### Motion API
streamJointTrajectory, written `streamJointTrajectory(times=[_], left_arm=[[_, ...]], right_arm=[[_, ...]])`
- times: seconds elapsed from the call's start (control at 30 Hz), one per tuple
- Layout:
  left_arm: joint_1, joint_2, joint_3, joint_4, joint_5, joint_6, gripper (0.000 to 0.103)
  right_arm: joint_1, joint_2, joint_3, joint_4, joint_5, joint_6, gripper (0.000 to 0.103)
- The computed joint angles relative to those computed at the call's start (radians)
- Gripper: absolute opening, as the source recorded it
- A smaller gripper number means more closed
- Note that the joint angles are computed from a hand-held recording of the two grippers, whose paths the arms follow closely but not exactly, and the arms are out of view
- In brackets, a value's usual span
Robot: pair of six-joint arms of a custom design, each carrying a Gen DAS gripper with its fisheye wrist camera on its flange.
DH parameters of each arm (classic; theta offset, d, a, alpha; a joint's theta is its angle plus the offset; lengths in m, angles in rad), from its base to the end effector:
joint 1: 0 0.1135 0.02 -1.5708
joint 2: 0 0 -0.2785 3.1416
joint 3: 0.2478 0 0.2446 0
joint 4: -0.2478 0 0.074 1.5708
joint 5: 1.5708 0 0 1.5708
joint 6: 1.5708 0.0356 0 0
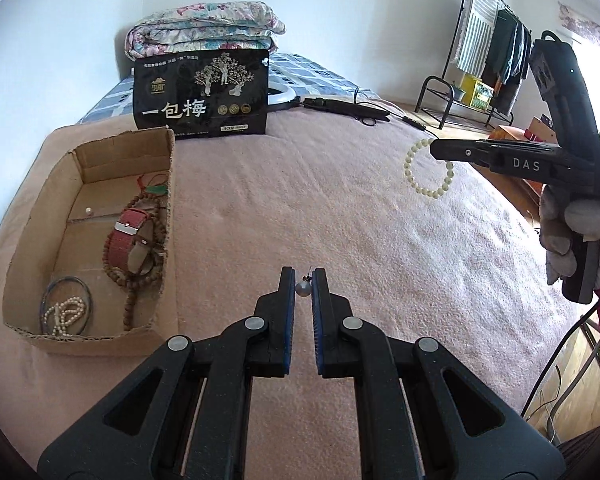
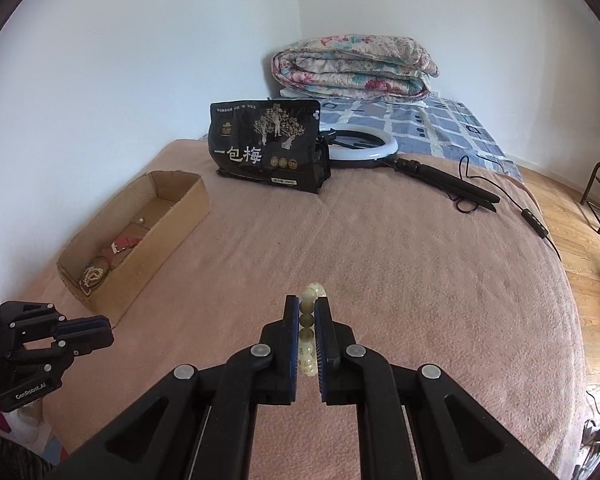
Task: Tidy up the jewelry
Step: 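Carry the pearl with the left gripper while the right carries the bracelet to the box, then lower the pearl and bracelet into the box and open both grippers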
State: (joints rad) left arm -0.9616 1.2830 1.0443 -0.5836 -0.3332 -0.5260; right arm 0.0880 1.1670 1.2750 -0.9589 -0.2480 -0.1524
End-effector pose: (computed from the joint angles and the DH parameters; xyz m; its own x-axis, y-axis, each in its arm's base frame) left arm 0.1576 -0.2056 0.3039 -0.6878 0.1565 -0.7089 0.3496 0.9272 -0.1344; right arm 0.2098 0.0273 0.3732 -0.7029 -0.2097 -0.6797 -0.3572 0.9304 0.0823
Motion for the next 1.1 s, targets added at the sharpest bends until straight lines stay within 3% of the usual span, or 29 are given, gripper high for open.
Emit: streamJointTrajectory(times=[0.43, 0.73, 1.1], left_arm=[[0.232, -0.178, -0.030, -0.073, 0.035, 0.111, 0.006], [0.477, -0.236, -0.038, -0.081, 0.157, 0.224, 0.006], [0.727, -0.197, -0.014, -0.049, 0.345, 0.343, 0.006]], right_arm=[[0.256, 0.007, 0.093, -0.006, 0.065, 0.133, 0.005], [0.457, 0.068, 0.152, 0.033, 0.121, 0.232, 0.005], [0.652, 0.192, 0.213, 0.109, 0.165, 0.316, 0.005]])
